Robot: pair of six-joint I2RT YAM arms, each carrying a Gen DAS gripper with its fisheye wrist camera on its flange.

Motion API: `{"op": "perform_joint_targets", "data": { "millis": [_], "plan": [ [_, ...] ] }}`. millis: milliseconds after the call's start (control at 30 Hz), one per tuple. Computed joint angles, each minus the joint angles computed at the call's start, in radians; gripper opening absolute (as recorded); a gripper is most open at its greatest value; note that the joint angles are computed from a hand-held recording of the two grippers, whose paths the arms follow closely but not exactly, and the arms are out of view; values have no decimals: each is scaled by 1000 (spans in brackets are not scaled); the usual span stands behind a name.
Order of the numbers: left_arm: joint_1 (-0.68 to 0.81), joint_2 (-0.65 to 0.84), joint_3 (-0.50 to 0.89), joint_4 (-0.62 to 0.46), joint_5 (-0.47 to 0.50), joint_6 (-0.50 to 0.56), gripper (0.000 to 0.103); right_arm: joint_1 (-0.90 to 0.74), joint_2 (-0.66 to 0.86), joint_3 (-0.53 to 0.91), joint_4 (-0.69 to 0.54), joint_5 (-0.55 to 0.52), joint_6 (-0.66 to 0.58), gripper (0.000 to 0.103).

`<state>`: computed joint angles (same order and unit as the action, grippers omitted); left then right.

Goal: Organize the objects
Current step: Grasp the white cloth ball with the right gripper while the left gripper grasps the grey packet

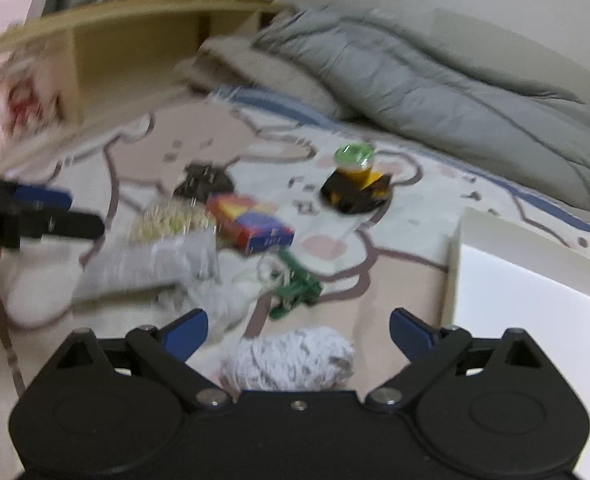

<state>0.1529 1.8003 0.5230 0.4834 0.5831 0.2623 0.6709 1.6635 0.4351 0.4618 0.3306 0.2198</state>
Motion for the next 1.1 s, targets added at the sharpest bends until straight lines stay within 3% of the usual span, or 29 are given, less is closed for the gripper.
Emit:
{"op": "perform_joint_targets", "data": {
  "millis": [133, 400, 667, 800, 867, 967, 1100],
  "plan": [
    [-1, 82, 85, -61, 40, 16, 103, -42, 52, 44, -48, -92, -58, 93],
    [25, 239, 251, -249, 95, 52, 101, -70, 159, 122, -94, -139, -157, 84],
    [24, 208, 289, -490, 194, 206, 96, -47, 127, 76, -62, -101, -111, 76],
    [-8, 151, 243, -510, 211, 272, 96, -8, 50, 35, -93, -75, -57, 75],
    [-29, 132, 220, -470, 183, 255, 96, 21, -6, 17, -136, -69, -32, 75],
    [-63, 143, 230, -409, 103, 151, 96, 78, -104, -25, -200, -67, 5, 75],
    [-77, 203, 323, -445, 72, -30, 96, 186, -201, -82, -266, -27, 77, 75]
  ]
}}
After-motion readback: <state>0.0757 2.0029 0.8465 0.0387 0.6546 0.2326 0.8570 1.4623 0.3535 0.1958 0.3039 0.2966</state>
